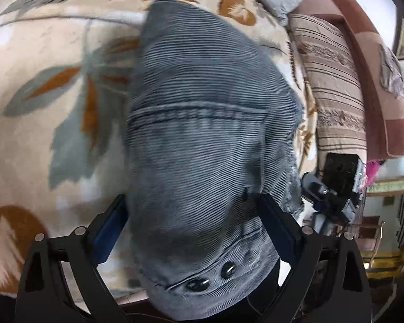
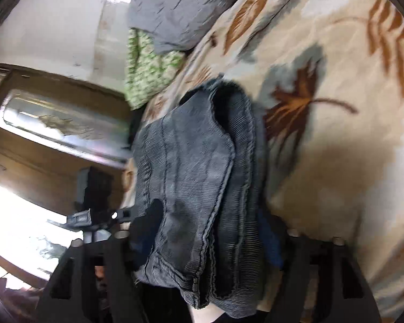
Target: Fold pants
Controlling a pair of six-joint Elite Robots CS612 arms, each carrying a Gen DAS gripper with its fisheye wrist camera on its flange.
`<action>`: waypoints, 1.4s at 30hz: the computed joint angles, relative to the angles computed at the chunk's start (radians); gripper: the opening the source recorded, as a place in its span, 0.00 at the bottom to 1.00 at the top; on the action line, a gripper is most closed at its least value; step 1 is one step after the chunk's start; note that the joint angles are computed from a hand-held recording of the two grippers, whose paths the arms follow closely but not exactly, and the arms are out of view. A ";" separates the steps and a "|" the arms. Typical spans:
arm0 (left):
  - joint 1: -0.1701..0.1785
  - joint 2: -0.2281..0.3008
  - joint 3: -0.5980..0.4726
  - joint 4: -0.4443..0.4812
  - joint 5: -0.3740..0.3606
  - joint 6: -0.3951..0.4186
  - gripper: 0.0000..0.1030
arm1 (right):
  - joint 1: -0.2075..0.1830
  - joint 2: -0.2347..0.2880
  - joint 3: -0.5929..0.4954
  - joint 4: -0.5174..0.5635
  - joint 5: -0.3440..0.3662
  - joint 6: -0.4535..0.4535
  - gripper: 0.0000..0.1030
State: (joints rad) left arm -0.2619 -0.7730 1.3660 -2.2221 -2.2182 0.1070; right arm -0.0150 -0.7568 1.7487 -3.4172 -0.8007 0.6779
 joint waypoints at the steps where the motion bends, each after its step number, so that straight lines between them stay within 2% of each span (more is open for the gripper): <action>1: -0.005 0.000 -0.002 0.006 0.004 -0.001 0.93 | -0.001 0.004 -0.005 0.007 0.011 -0.017 0.70; 3: -0.013 -0.003 -0.001 -0.002 0.007 -0.005 0.92 | 0.002 0.002 -0.012 0.041 -0.001 -0.026 0.68; 4: -0.016 -0.009 0.007 -0.012 0.014 -0.005 0.88 | 0.011 -0.011 -0.015 0.085 -0.027 -0.059 0.68; 7: -0.012 -0.024 0.023 -0.037 0.017 0.011 0.62 | 0.036 -0.035 -0.025 0.149 -0.038 -0.169 0.62; 8: -0.010 -0.025 0.023 -0.035 0.015 0.011 0.52 | 0.048 -0.050 -0.028 0.203 -0.080 -0.215 0.52; 9: -0.008 -0.026 0.020 -0.030 0.009 0.011 0.49 | 0.049 -0.051 -0.035 0.235 -0.093 -0.219 0.47; 11: -0.002 -0.034 0.023 -0.046 -0.007 0.012 0.41 | 0.048 -0.054 -0.037 0.209 -0.091 -0.171 0.47; 13: 0.002 -0.043 0.023 -0.074 0.005 0.014 0.41 | 0.055 -0.061 -0.051 0.193 -0.083 -0.172 0.47; 17: 0.015 -0.040 -0.009 -0.108 0.021 -0.007 0.41 | 0.073 -0.062 -0.120 0.260 -0.086 -0.228 0.49; 22: 0.027 -0.003 -0.109 -0.128 0.088 -0.039 0.41 | 0.088 -0.013 -0.269 0.339 -0.105 -0.247 0.49; 25: 0.026 0.037 -0.195 -0.133 0.146 -0.051 0.42 | 0.096 0.023 -0.359 0.379 -0.131 -0.265 0.52; 30: 0.019 0.113 -0.312 -0.129 0.228 -0.062 0.49 | 0.113 0.108 -0.521 0.476 -0.200 -0.273 0.55; 34: 0.016 0.197 -0.424 -0.010 0.277 -0.107 0.51 | 0.126 0.166 -0.612 0.602 -0.308 -0.271 0.55; 35: 0.017 0.209 -0.434 -0.003 0.281 -0.120 0.58 | 0.130 0.180 -0.632 0.644 -0.339 -0.279 0.55; 38: 0.022 0.201 -0.392 -0.098 0.287 -0.130 0.71 | 0.132 0.190 -0.632 0.619 -0.353 -0.289 0.61; 39: 0.021 0.195 -0.377 -0.119 0.303 -0.131 0.73 | 0.133 0.187 -0.629 0.619 -0.361 -0.297 0.64; 42: 0.021 0.174 -0.342 -0.156 0.330 -0.132 0.73 | 0.138 0.166 -0.612 0.646 -0.401 -0.321 0.65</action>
State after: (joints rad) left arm -0.2409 -0.5991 1.0240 -2.3785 -1.8886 -0.0253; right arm 0.1228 -0.5909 1.1364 -2.7716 -1.2016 0.3574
